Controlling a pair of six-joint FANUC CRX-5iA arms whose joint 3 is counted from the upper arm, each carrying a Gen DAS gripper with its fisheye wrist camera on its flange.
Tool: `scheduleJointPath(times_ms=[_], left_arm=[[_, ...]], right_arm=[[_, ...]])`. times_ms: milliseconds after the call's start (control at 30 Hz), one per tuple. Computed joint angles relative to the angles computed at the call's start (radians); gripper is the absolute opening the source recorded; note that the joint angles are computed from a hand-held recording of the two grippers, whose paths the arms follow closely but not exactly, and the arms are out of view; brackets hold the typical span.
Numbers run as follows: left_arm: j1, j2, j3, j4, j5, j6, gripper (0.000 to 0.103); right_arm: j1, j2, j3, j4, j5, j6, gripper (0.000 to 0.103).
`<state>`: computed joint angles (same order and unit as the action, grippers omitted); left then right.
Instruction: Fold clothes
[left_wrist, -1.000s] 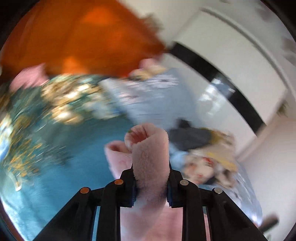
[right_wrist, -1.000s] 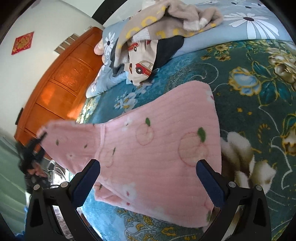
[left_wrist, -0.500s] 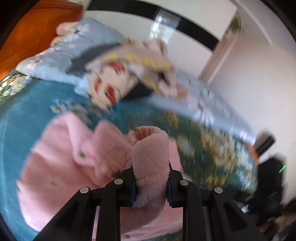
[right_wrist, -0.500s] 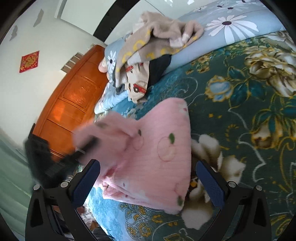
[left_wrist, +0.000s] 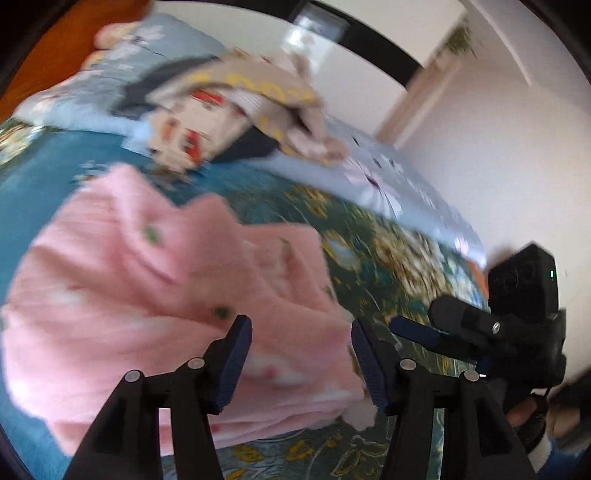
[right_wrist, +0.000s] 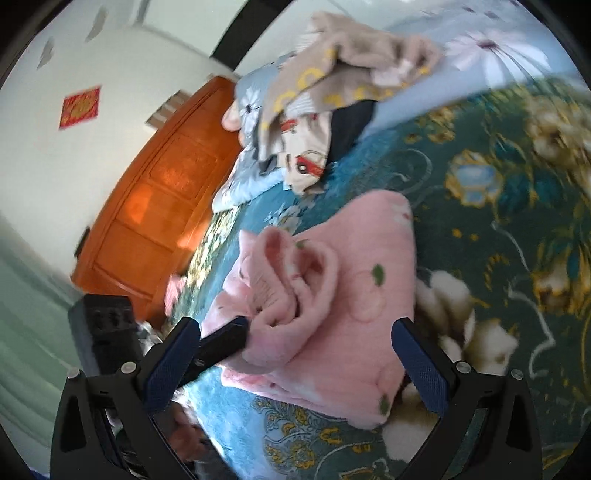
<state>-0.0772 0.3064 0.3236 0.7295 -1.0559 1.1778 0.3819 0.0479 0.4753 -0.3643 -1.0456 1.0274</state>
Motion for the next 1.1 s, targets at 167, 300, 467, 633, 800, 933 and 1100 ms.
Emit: scheduleJointPath(times_ms=[167,300,467,633,800,933,1100], left_arm=[[0.077,-0.062,-0.069,-0.030,0.107,0.123,0.063],[0.118,-0.088,-0.111,-0.035,0.138,0.170,0.063],[0.150,-0.109,-0.161,-0.041,0.148,0.193,0.063],[0.180,-0.128,-0.224,-0.006,0.170,0.220,0.063],[0.185,-0.127,-0.228,-0.005,0.173,0.225,0.063],[0.190,-0.128,-0.234,-0.003,0.179,0.230,0.063],[0.197,-0.131,-0.240,0.001,0.180,0.230,0.063]], right_arm=[[0.062,0.102,0.144,0.095,-0.067,0.073,0.103],[0.050,0.242,0.323,0.005,-0.186,0.144,0.103],[0.019,0.339,0.420,-0.062,-0.255,0.113,0.095],[-0.009,0.396,0.487,-0.125,-0.290,0.095,0.089],[0.007,0.486,0.625,-0.095,-0.401,0.056,0.069],[0.013,0.493,0.638,-0.076,-0.422,0.042,0.044],[-0.027,0.402,0.532,-0.121,-0.310,0.035,0.026]])
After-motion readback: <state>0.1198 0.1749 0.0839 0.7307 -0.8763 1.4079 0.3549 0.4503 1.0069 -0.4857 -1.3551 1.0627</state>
